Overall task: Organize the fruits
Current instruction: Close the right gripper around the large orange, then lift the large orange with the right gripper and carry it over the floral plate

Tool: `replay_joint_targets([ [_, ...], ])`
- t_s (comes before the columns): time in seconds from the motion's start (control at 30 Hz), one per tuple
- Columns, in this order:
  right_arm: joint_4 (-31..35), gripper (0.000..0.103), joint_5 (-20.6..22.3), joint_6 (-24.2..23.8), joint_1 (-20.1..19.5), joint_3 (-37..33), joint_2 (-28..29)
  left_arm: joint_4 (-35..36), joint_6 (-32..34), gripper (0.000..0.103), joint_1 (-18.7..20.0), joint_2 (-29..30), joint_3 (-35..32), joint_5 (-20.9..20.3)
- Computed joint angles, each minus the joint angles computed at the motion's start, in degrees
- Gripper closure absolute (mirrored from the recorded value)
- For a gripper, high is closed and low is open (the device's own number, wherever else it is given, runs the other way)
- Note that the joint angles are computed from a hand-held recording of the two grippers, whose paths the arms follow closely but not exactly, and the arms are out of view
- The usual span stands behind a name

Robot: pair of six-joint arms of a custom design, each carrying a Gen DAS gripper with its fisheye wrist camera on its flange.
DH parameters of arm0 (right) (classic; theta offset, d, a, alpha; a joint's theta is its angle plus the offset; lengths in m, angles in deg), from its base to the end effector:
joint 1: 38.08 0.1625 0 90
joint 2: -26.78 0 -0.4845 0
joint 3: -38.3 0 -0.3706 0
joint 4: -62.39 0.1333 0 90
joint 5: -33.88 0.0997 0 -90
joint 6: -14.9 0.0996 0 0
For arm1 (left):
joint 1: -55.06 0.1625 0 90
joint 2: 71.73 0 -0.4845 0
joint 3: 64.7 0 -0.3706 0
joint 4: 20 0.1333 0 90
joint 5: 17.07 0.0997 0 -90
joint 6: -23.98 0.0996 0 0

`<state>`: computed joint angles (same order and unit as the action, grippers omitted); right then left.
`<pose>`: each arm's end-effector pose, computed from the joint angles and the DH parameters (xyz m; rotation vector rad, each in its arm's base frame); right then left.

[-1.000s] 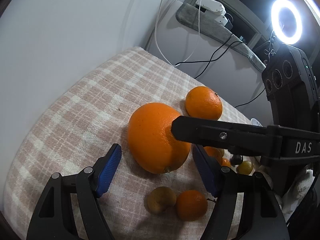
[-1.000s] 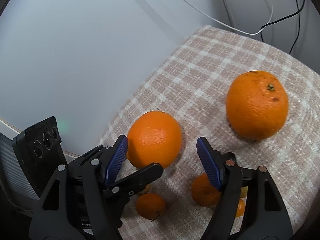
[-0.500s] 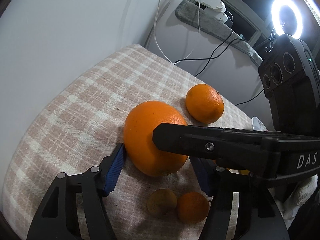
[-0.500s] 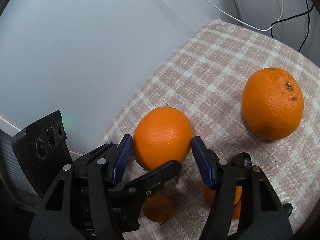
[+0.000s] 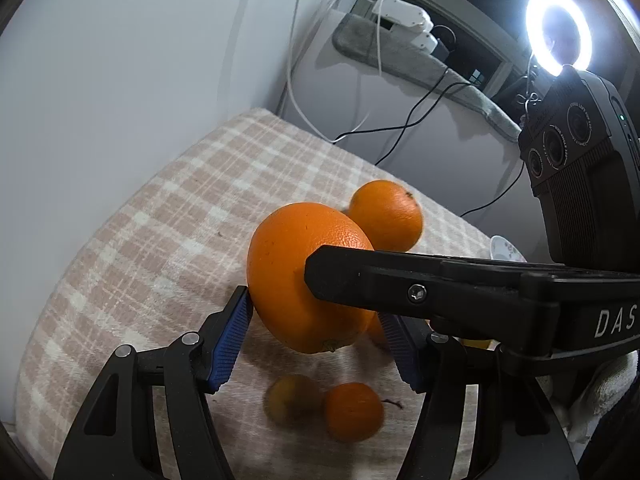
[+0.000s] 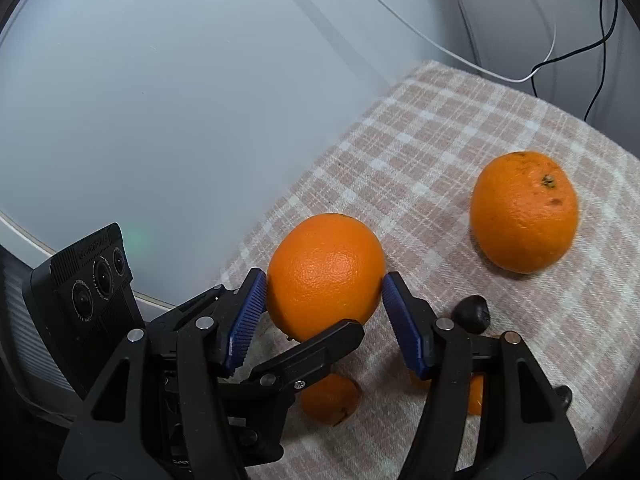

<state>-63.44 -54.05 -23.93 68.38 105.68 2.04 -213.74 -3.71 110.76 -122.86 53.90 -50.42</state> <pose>0.3579 -0.7283 0.0036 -1.4255 2.7286 0.1689 -0.1361 -0.5836 0.2122 -0.2708 2.3025 -1.2747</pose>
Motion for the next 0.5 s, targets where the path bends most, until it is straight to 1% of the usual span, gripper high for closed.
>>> replay_joint_targets([
  [0.2,-2.19,0.040,0.96,-0.38,-0.37,2.62,-2.35,-0.31,1.44,0.039,-1.31,0.84,-1.21,0.95],
  [0.5,-5.65,0.040,1.83,-1.53,-1.28,6.95,-6.59,-0.71,3.59,0.039,-3.29,2.51,-3.22,1.09],
])
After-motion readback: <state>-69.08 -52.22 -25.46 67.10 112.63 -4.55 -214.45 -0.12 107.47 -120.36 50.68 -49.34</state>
